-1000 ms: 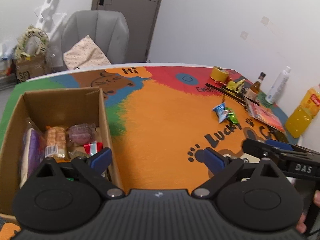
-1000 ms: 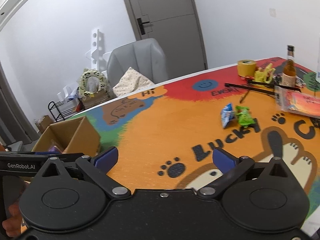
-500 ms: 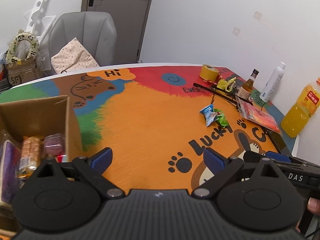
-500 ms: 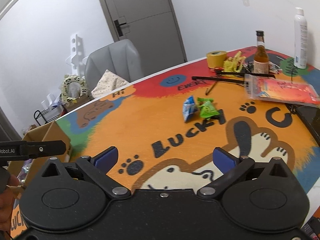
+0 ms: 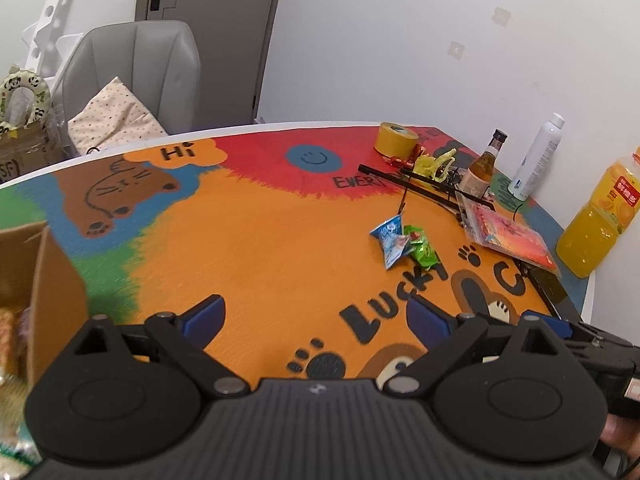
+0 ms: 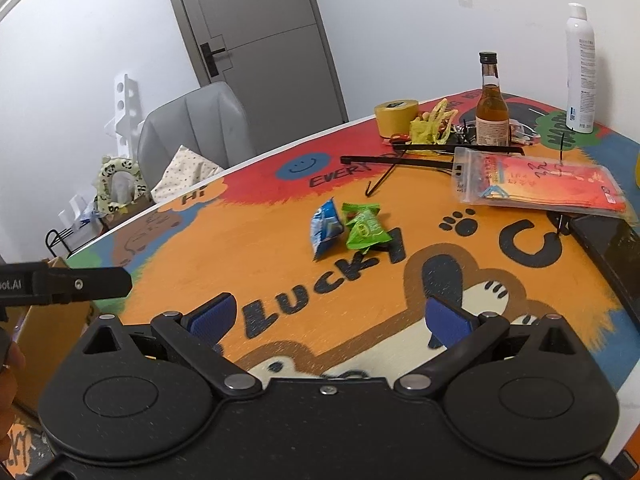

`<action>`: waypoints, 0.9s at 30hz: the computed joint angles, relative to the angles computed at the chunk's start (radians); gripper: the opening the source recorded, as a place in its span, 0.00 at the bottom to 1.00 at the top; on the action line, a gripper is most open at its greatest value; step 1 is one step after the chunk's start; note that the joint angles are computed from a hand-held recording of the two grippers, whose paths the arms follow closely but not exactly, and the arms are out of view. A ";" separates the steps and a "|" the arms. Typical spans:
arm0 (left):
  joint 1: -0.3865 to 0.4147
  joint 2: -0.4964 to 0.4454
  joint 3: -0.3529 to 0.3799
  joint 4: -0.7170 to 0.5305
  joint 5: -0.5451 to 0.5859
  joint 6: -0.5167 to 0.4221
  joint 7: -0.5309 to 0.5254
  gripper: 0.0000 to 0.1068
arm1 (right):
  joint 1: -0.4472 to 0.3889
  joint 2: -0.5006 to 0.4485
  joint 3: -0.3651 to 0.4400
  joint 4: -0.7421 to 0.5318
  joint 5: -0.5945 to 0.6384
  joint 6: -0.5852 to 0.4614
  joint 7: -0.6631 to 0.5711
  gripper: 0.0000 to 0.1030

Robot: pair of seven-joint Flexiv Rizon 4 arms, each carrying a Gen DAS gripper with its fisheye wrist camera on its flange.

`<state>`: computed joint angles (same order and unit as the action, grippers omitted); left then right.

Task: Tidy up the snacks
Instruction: 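Move both open grippers back to the blue and green candies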

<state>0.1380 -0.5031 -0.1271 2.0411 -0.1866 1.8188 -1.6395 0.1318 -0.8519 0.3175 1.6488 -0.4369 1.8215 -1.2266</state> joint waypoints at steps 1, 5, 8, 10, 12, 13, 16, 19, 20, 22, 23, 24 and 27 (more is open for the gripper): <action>-0.003 -0.010 0.000 -0.018 -0.003 -0.011 0.003 0.90 | 0.000 -0.005 -0.001 -0.009 -0.002 -0.004 -0.001 1.00; -0.049 -0.052 0.039 -0.087 -0.024 -0.044 0.021 0.89 | 0.015 -0.028 -0.020 -0.052 0.006 -0.013 -0.002 1.00; -0.060 -0.084 0.041 -0.134 -0.036 -0.058 0.033 0.88 | 0.007 -0.054 -0.010 -0.094 0.006 -0.029 -0.005 1.00; -0.071 -0.106 0.045 -0.164 -0.042 -0.061 0.040 0.88 | 0.016 -0.067 -0.021 -0.117 0.016 -0.032 -0.005 0.99; -0.071 -0.129 0.036 -0.195 -0.048 -0.059 0.045 0.86 | 0.009 -0.086 -0.010 -0.145 0.014 -0.044 -0.009 0.98; -0.065 -0.139 0.025 -0.205 -0.049 -0.056 0.048 0.86 | 0.003 -0.094 -0.001 -0.157 0.012 -0.054 -0.012 0.94; -0.072 -0.166 0.022 -0.248 -0.057 -0.066 0.054 0.82 | -0.030 -0.122 0.051 -0.198 0.008 -0.086 -0.029 0.91; -0.083 -0.191 0.027 -0.290 -0.068 -0.079 0.058 0.77 | -0.038 -0.145 0.073 -0.239 0.011 -0.107 -0.057 0.87; -0.091 -0.199 0.034 -0.303 -0.074 -0.086 0.058 0.75 | -0.037 -0.152 0.075 -0.255 0.015 -0.115 -0.065 0.86; -0.099 -0.216 0.039 -0.333 -0.085 -0.100 0.056 0.71 | -0.038 -0.169 0.089 -0.288 0.023 -0.134 -0.085 0.84; -0.101 -0.224 0.041 -0.346 -0.089 -0.106 0.056 0.68 | -0.038 -0.178 0.095 -0.307 0.027 -0.146 -0.096 0.83; -0.104 -0.233 0.042 -0.360 -0.093 -0.113 0.056 0.67 | -0.039 -0.187 0.105 -0.325 0.032 -0.158 -0.109 0.81; -0.118 -0.256 0.056 -0.396 -0.103 -0.127 0.054 0.62 | -0.057 -0.229 0.170 -0.392 0.044 -0.213 -0.163 0.78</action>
<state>0.0204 -0.7595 -0.0714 1.6450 -0.2894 1.6915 -1.5855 0.0747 -1.0808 0.4878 1.2573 -0.3927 1.6084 -1.3894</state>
